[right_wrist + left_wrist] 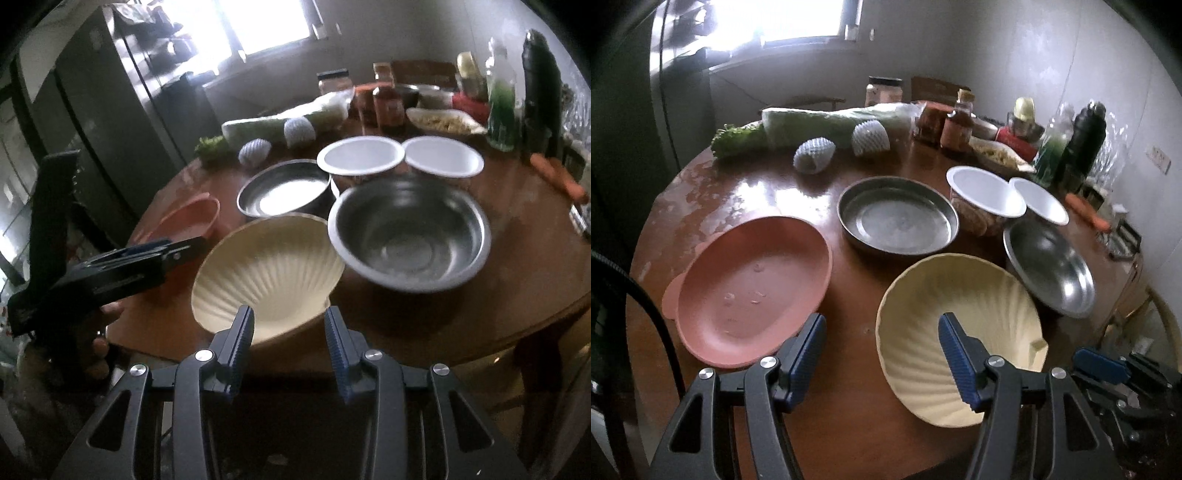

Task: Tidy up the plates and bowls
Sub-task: 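Release the pink plate and grasp the cream shell plate rim with the left tool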

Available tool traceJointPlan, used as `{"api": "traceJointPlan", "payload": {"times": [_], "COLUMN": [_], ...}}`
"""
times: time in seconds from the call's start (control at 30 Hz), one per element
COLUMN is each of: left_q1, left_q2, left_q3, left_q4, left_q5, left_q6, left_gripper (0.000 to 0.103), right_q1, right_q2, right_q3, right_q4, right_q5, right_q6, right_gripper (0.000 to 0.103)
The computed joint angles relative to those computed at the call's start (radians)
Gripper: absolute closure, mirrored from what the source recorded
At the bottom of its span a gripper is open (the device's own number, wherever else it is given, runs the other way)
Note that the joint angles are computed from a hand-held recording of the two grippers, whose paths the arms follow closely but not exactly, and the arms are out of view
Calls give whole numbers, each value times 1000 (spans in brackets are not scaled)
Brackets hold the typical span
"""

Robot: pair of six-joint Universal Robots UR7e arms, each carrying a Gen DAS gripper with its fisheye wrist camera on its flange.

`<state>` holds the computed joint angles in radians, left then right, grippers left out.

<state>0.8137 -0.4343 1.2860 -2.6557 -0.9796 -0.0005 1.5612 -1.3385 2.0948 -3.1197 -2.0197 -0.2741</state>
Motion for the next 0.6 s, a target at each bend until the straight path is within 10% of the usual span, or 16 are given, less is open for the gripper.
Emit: {"api": "traceJointPlan", "payload": {"times": [0.6], "left_q1": [21], "left_q2": [59], "left_q3": [-42], "left_q4": [11], "left_q5": [-17], "left_q6": [36], "left_gripper": [40], "right_q1": [-33], "right_q2": [67], "right_q3": [-45], "right_q4": [31], "right_q5": [-19], "right_q6": [82], "right_gripper": [62]}}
